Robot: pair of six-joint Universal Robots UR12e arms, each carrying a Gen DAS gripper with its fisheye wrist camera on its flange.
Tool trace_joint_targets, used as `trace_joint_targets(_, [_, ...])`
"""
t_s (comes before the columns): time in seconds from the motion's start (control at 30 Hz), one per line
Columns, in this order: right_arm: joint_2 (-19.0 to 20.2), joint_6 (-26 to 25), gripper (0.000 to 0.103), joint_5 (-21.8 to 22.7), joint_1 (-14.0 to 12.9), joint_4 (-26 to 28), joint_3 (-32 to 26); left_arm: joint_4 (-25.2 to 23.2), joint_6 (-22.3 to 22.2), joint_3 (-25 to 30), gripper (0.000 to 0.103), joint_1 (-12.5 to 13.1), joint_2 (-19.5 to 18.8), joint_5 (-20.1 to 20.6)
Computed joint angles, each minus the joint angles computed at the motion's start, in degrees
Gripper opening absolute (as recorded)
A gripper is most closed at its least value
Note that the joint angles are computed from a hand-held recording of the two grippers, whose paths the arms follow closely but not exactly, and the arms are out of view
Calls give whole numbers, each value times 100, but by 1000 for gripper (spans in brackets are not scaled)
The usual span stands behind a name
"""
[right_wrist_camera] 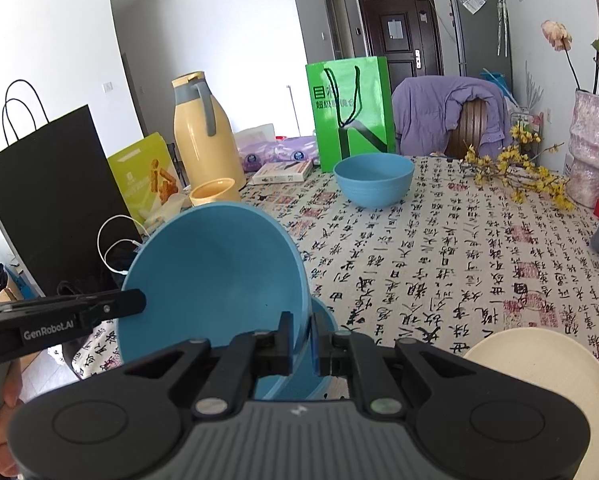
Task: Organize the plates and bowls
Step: 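Lift the blue bowl with both tools and lower it into the set-down bowls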
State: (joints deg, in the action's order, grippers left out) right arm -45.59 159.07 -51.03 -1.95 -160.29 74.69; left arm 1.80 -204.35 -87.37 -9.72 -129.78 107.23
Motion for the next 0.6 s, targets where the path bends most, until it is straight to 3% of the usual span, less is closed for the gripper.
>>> trace_joint_targets(0.37, [169, -52, 10, -55, 43, 656, -290, -229, -61, 79, 6, 89, -107, -252])
trace_joint_targets(0.53, [259, -45, 19, 29, 41, 942, -448, -260, -20, 132, 14, 126, -157, -420])
trace_joint_targets(0.6, [285, -76, 21, 53, 40, 996, -487, -283, -31, 153, 23, 149, -176, -546])
